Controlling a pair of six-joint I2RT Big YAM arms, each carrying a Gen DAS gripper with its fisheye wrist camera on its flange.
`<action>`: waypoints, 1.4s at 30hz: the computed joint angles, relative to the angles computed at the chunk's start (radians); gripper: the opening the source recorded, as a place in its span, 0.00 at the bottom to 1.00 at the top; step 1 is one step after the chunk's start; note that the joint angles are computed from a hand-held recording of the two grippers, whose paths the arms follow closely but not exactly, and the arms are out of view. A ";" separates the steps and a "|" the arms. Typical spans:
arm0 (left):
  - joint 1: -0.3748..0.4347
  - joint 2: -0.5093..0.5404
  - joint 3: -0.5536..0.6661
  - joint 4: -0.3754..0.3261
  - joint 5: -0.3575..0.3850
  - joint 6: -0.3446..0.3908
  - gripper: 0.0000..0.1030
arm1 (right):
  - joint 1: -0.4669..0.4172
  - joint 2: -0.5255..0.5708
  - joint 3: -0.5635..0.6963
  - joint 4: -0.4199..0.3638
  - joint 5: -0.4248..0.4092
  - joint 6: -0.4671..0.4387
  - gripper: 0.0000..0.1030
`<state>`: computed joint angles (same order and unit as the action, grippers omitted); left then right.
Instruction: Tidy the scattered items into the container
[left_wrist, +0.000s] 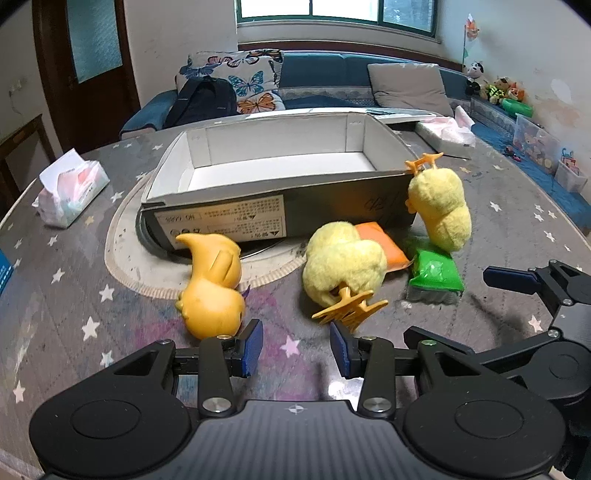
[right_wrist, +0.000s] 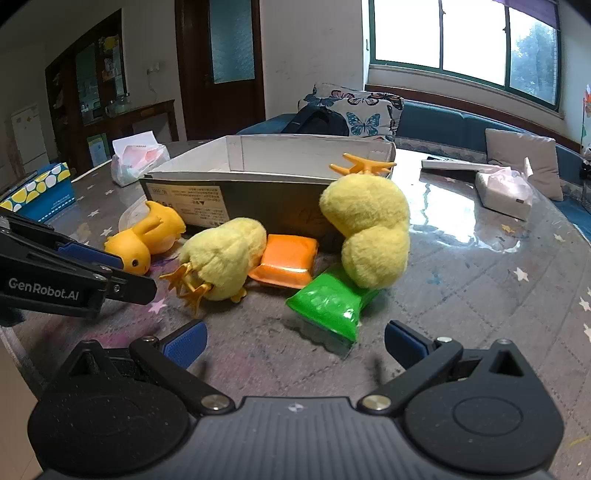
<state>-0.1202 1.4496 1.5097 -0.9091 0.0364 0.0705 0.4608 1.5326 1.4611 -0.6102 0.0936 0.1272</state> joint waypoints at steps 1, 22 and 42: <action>0.000 0.002 0.004 -0.001 0.002 0.001 0.41 | -0.001 0.000 0.001 0.001 0.000 0.001 1.00; -0.009 0.069 0.128 -0.063 0.084 0.035 0.41 | -0.041 0.036 0.060 0.011 -0.008 -0.008 1.00; -0.036 0.211 0.338 -0.153 0.220 0.029 0.41 | -0.107 0.111 0.139 0.011 -0.072 0.009 0.76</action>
<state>-0.1562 1.6601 1.8481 -1.0620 0.2559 0.0995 0.3542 1.6433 1.5997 -0.5992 0.0215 0.1362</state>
